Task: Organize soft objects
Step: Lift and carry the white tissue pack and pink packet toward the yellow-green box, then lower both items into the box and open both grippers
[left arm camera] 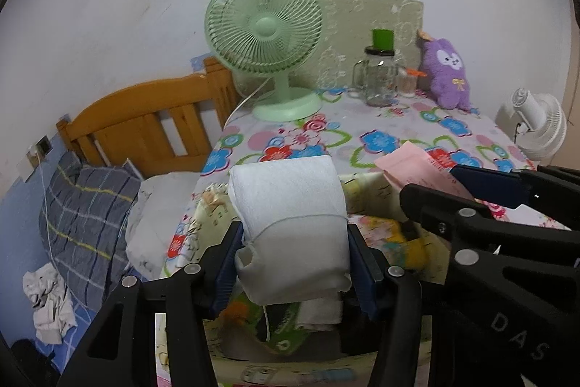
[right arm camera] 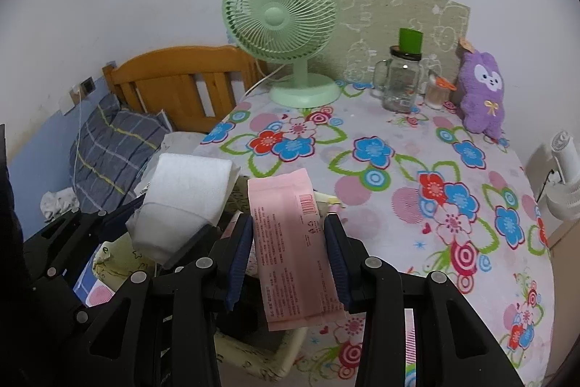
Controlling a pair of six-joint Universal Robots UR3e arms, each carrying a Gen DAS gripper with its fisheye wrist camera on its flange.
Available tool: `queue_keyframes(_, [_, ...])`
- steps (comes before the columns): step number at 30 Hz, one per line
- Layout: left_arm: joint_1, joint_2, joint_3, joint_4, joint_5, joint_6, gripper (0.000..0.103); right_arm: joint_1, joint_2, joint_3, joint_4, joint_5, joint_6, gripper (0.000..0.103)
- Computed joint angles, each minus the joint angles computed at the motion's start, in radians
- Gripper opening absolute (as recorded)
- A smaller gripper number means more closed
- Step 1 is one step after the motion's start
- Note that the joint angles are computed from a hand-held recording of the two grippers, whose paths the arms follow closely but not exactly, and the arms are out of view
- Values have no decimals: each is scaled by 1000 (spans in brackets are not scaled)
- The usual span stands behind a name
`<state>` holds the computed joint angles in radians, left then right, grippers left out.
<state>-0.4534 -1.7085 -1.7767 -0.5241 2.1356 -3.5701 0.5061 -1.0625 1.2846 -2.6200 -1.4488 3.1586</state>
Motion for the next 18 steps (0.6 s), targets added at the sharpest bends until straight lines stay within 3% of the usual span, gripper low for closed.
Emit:
queue_keyframes(10, [56, 28, -50, -45, -38, -22, 64, 35, 106, -138, 68, 5, 7, 43])
queue_keyframes(18, [67, 59, -96, -21, -45, -23, 79, 52, 162, -208, 96, 22, 8, 44])
